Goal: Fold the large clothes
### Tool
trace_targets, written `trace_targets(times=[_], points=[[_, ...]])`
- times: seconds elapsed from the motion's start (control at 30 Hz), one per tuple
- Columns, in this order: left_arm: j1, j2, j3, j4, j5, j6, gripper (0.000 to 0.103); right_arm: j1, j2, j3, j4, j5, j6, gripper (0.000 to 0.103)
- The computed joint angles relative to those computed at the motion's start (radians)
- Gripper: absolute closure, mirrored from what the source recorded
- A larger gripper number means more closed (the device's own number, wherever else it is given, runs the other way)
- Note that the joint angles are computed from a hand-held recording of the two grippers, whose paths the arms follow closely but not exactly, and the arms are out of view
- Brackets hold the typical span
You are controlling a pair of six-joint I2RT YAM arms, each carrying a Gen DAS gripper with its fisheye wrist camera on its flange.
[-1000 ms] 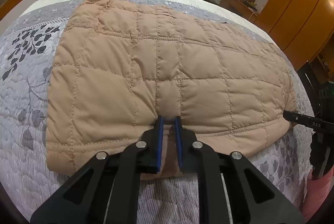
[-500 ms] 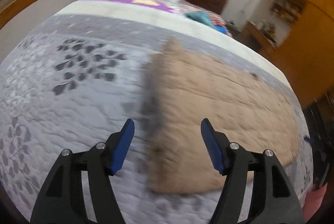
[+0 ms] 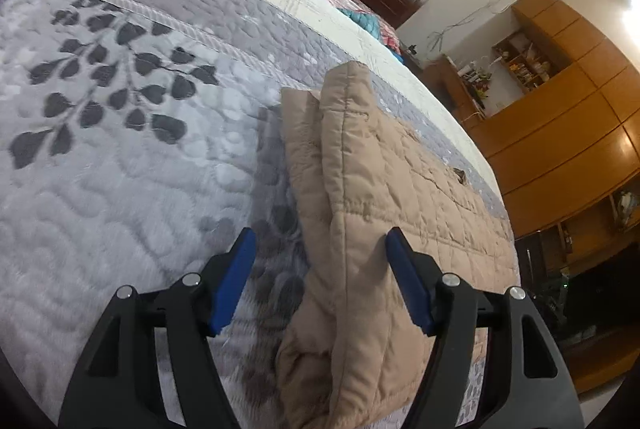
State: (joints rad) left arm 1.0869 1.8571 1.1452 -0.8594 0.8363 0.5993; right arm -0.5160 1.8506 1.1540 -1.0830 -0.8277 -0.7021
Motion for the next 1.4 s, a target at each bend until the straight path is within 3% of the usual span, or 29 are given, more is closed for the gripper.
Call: trace_targets(times=[0.23,0.43,0.57,0.67,0.7,0.83,0.9,1.13,1.27,1.4], points=[[-0.104,0.096,0.031,0.033,0.01,-0.07,0.036,0.022,0.045,0.005,0.04,0.0,0.03,0.02],[-0.164,0.087,0.004,0.053,0.019,-0.08,0.036,0.06,0.06,0.011,0.065,-0.02,0.055,0.02],[-0.222,0.035,-0.053,0.12,-0.015,-0.114,0.038,0.111,0.036,-0.013,0.136,-0.013,0.126,0.02],[-0.256,-0.018,-0.106,0.192,-0.055,-0.157,0.049,0.153,-0.019,-0.058,0.196,0.006,0.189,0.033],[-0.26,-0.027,-0.115,0.201,-0.056,-0.166,0.056,0.164,-0.022,-0.061,0.198,0.007,0.193,0.043],[-0.251,-0.063,-0.141,0.205,-0.036,-0.161,0.074,0.188,-0.043,-0.073,0.205,-0.009,0.219,0.072],[-0.238,-0.073,-0.144,0.196,-0.018,-0.151,0.081,0.188,-0.064,-0.077,0.193,-0.019,0.222,0.079],[-0.172,-0.195,-0.145,0.056,0.082,-0.084,0.089,0.157,-0.223,-0.083,0.063,-0.035,0.15,0.085],[-0.107,-0.308,-0.134,-0.121,0.129,0.051,0.089,0.089,-0.34,-0.065,-0.101,-0.059,0.016,0.085],[0.002,-0.381,-0.107,-0.379,0.161,0.284,0.089,-0.023,-0.418,-0.034,-0.323,-0.065,-0.199,0.085]])
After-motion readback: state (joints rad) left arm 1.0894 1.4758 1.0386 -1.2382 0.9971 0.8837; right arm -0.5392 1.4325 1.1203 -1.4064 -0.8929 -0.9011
